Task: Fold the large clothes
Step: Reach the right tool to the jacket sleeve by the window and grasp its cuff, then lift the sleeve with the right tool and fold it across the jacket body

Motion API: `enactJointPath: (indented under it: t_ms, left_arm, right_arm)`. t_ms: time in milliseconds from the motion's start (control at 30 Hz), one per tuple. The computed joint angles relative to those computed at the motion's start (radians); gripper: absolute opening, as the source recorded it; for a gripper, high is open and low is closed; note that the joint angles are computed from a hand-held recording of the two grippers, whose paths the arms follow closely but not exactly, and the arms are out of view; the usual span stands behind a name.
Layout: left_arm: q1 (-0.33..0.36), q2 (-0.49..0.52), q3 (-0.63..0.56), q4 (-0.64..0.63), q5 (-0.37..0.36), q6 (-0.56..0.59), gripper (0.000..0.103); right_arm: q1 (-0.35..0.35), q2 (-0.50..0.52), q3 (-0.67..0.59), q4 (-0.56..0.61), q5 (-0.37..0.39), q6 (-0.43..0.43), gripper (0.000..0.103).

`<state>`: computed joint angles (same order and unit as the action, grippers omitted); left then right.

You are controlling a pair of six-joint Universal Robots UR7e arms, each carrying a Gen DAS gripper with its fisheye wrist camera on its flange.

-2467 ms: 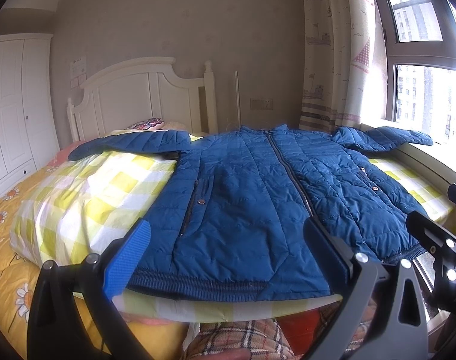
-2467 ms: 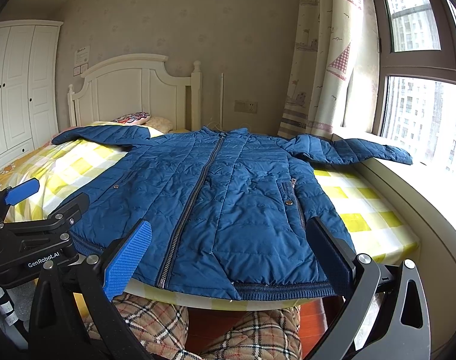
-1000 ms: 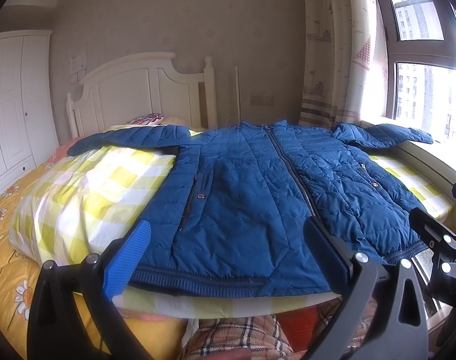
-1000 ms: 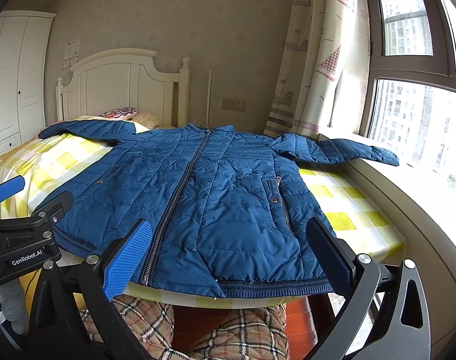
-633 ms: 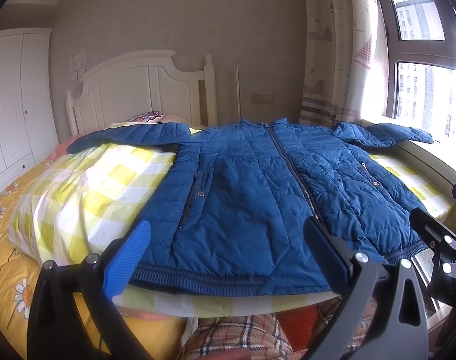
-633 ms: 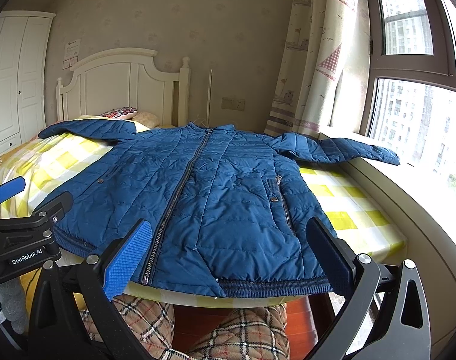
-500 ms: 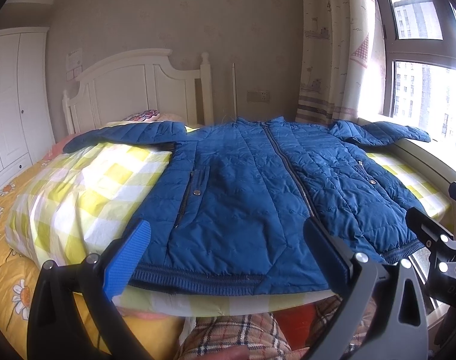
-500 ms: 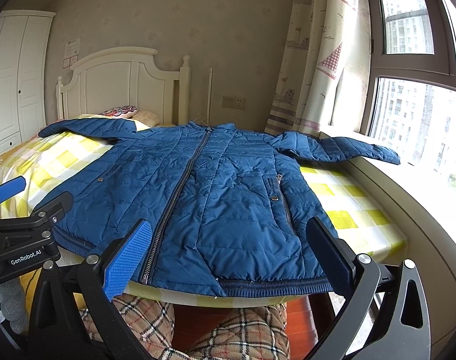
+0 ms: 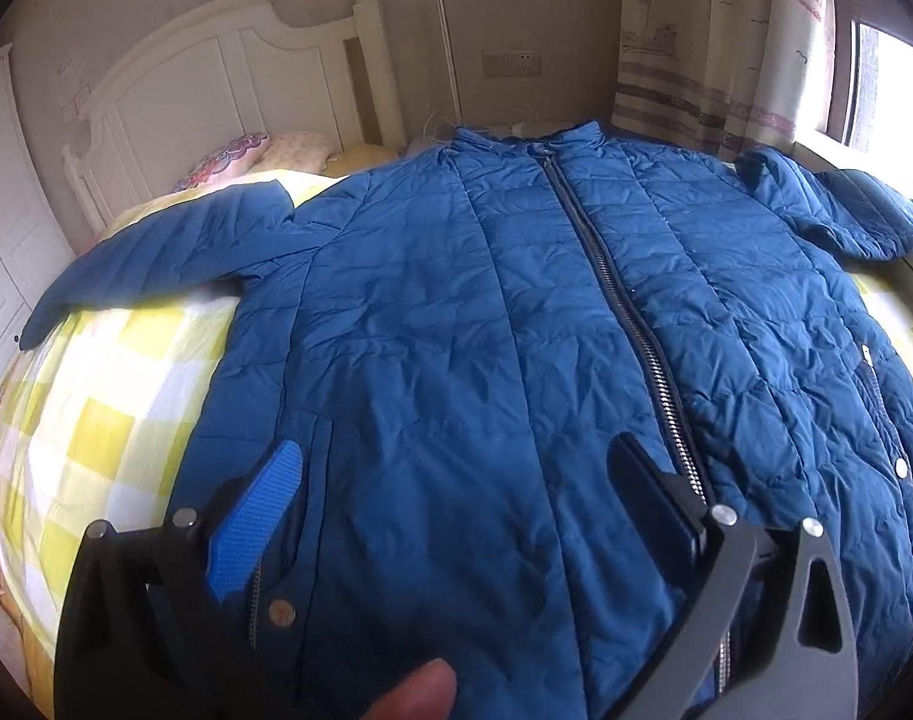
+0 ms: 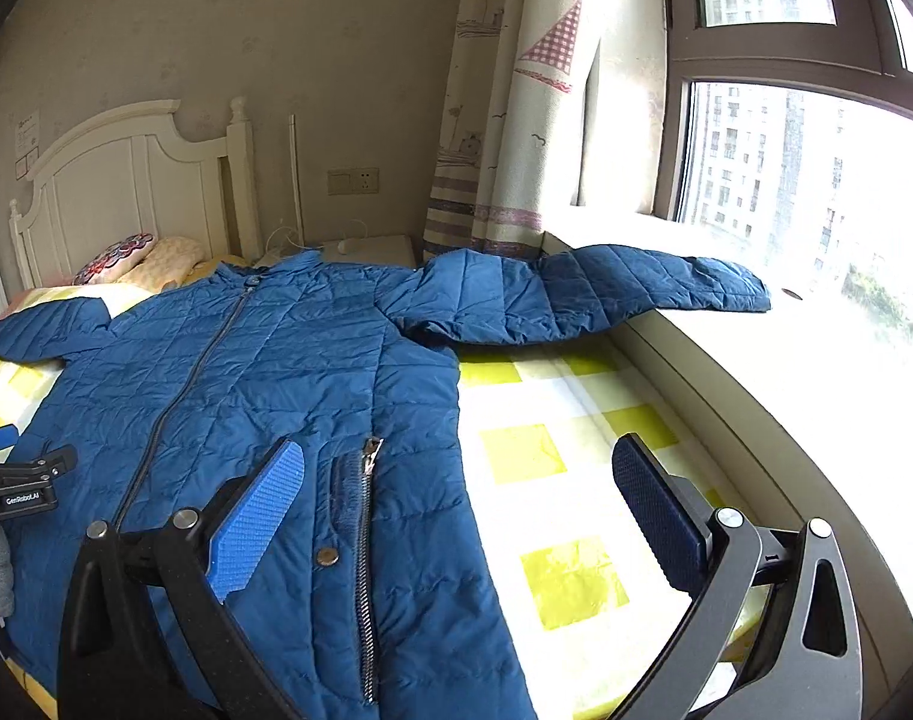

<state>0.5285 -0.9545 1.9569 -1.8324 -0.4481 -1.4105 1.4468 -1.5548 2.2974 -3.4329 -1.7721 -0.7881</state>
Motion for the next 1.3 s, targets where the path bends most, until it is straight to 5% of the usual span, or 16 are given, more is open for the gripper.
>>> enactJointPath:
  t_ms: [233, 367, 567, 767, 933, 1033, 1133, 1300]
  left_arm:
    - [0.171, 0.057, -0.085, -0.283, -0.012, 0.268, 0.101]
    - [0.193, 0.06, -0.065, -0.399, -0.033, 0.329, 0.101]
    - [0.184, 0.071, -0.064, -0.37, -0.017, 0.302, 0.101]
    - [0.192, 0.065, -0.059, -0.397, -0.037, 0.316, 0.101]
    - [0.196, 0.069, -0.069, -0.386, -0.043, 0.312, 0.101]
    - [0.199, 0.066, -0.064, -0.4, -0.05, 0.319, 0.101]
    - [0.201, 0.066, -0.066, -0.404, -0.053, 0.325, 0.101]
    - [0.202, 0.064, -0.067, -0.401, -0.059, 0.325, 0.101]
  right_arm:
    - [-0.034, 0.277, -0.591, 0.256, -0.225, 0.283, 0.099]
    - [-0.061, 0.392, -0.841, 0.405, -0.325, 0.427, 0.099]
    - [-0.095, 0.509, -1.078, 0.596, -0.413, 0.588, 0.099]
    - [-0.099, 0.575, -1.184, 0.648, -0.436, 0.654, 0.099]
    - [-0.082, 0.624, -1.243, 0.671, -0.456, 0.594, 0.096]
    - [-0.08, 0.62, -1.212, 0.584, -0.455, 0.557, 0.062]
    - [-0.109, 0.562, -1.123, 0.515, -0.293, 0.56, 0.036]
    - [-0.079, 0.508, -0.971, 0.287, -0.147, 0.387, 0.027]
